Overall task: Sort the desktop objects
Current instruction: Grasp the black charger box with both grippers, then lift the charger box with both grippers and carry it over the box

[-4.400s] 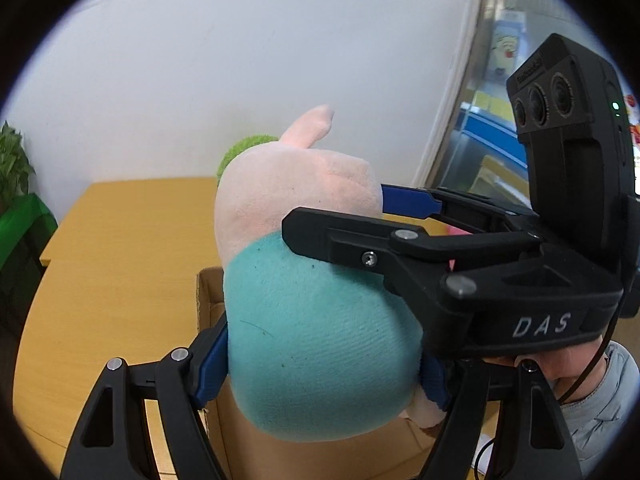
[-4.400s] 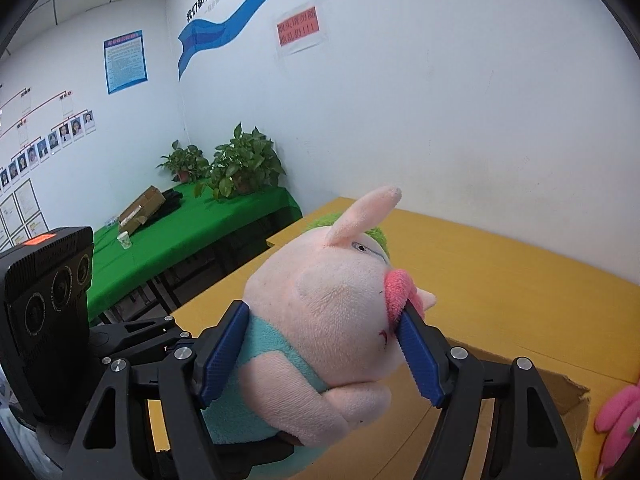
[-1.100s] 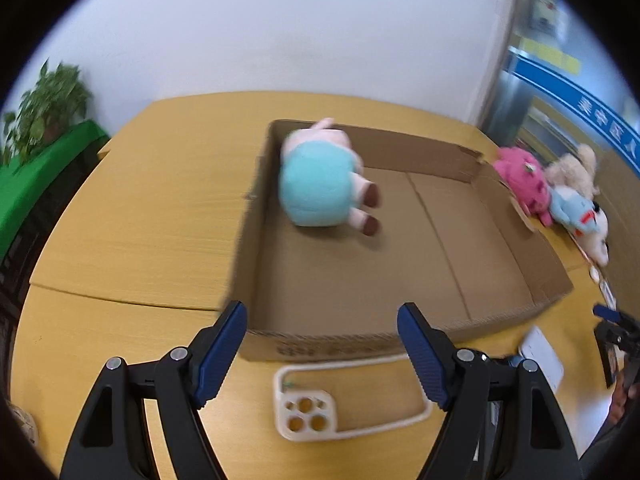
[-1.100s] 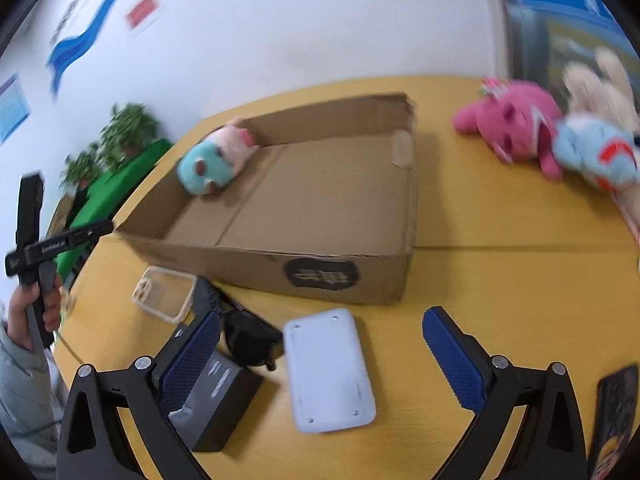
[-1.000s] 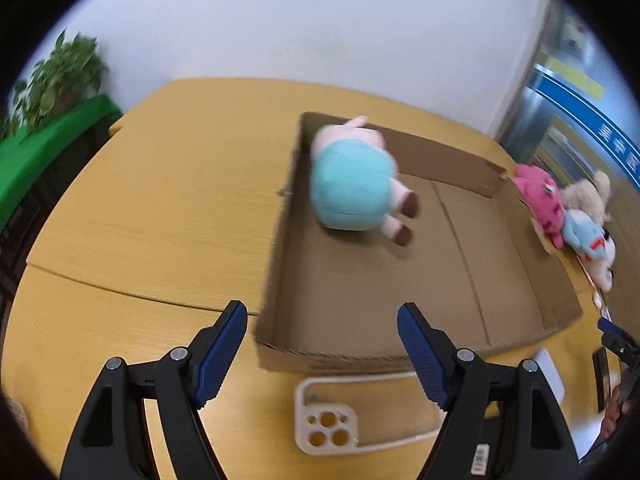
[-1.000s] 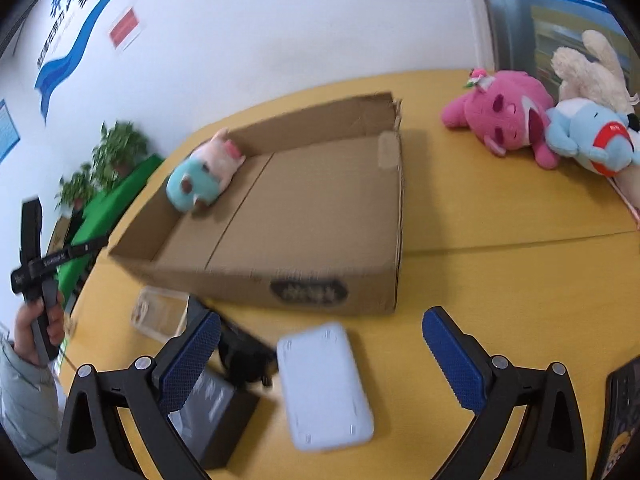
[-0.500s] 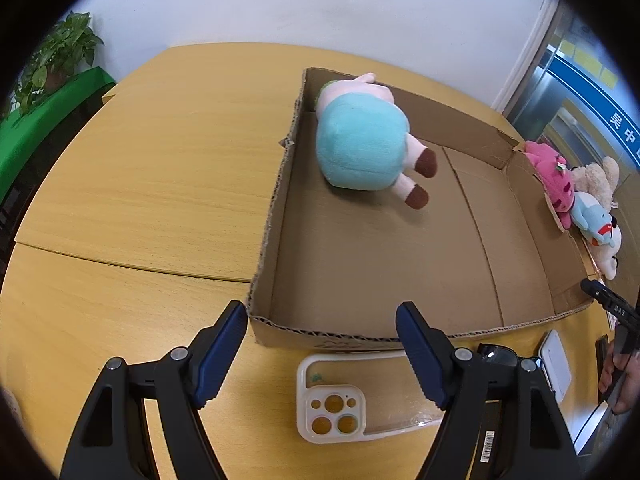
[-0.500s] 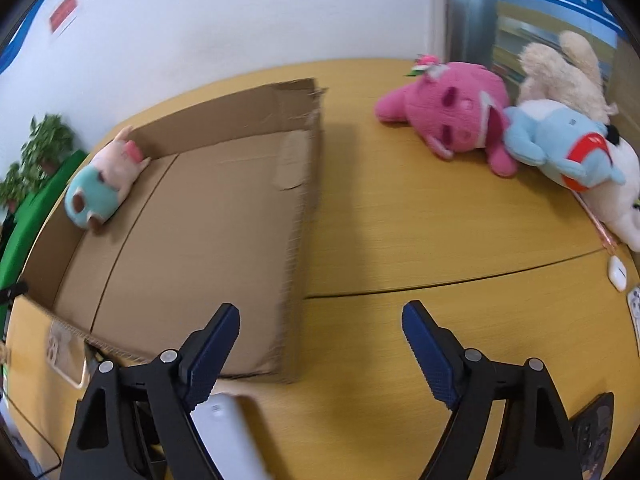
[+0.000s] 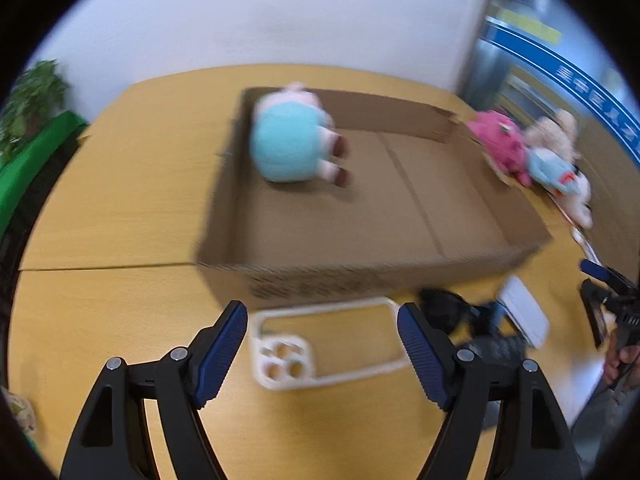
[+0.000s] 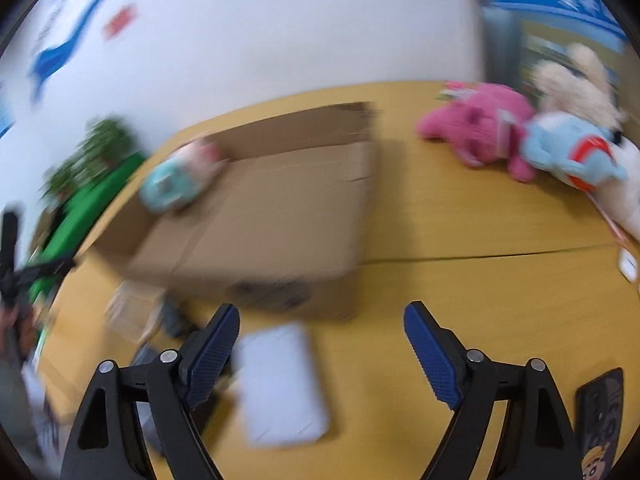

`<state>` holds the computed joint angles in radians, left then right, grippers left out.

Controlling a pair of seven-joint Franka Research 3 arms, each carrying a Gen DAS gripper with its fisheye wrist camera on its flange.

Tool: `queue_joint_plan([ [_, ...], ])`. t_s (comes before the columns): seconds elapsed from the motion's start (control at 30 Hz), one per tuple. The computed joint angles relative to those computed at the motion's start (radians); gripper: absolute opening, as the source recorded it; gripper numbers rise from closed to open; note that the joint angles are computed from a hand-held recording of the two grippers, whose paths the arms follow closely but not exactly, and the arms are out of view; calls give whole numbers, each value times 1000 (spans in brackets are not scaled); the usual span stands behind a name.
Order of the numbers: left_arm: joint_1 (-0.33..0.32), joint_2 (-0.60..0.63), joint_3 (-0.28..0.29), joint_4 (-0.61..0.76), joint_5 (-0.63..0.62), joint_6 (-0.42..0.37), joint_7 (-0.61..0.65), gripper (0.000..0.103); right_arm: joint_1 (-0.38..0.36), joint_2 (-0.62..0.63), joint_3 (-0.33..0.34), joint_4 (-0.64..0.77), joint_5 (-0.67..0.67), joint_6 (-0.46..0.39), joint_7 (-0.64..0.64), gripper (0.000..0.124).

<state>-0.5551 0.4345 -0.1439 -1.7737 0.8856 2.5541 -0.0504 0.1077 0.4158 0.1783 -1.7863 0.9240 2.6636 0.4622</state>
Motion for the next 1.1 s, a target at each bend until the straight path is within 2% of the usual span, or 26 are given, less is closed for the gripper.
queue_joint_plan([
  [0.07, 17, 54, -25, 31, -28, 99, 41, 78, -23, -52, 33, -76, 31, -79, -121, 95],
  [0.1, 23, 84, -35, 50, -56, 142, 73, 78, -18, -70, 33, -110, 23, -132, -162, 96],
  [0.17, 27, 165, -58, 112, -117, 197, 163, 78, 17, -85, 19, -160, -1, -162, -192, 96],
  [0.3, 37, 286, -83, 188, -221, 321, 254, 78, 99, -57, 0, -204, -57, -94, -137, 96],
  [0.43, 40, 371, -98, 245, -291, 420, 321, 78, 116, -27, 23, -198, -24, -8, -138, 96],
  [0.47, 27, 390, -84, 261, -301, 457, 317, 78, 111, -20, 33, -193, -14, -11, -152, 96],
  [0.5, 40, 402, -103, 260, -325, 482, 359, 80, 94, -11, 46, -180, 3, -50, -179, 96],
  [0.53, 20, 407, -88, 276, -327, 460, 348, 79, 77, -3, 55, -167, 17, -102, -206, 99],
  [0.57, 11, 410, -85, 285, -339, 437, 364, 79, 77, -2, 55, -167, 25, -106, -227, 101],
  [0.63, 16, 402, -85, 254, -365, 481, 379, 79, 91, -1, 36, -166, 1, -97, -219, 100],
  [0.73, -18, 398, -33, 233, -407, 545, 356, 77, 106, -3, 34, -183, 7, -7, -224, 99],
  [0.83, -67, 408, 8, 270, -434, 511, 378, 76, 137, 2, 44, -205, -17, 89, -243, 92],
  [0.9, -94, 387, 39, 245, -450, 510, 375, 76, 167, 1, 57, -241, -46, 213, -256, 93],
  [0.97, -139, 356, 94, 207, -459, 522, 339, 73, 142, -5, 87, -249, -38, 215, -258, 90],
  [1.03, -184, 334, 143, 196, -447, 502, 315, 71, 124, -16, 108, -257, -19, 214, -270, 83],
  [1.1, -239, 313, 206, 198, -413, 477, 273, 71, 109, -24, 130, -257, 11, 231, -307, 82],
])
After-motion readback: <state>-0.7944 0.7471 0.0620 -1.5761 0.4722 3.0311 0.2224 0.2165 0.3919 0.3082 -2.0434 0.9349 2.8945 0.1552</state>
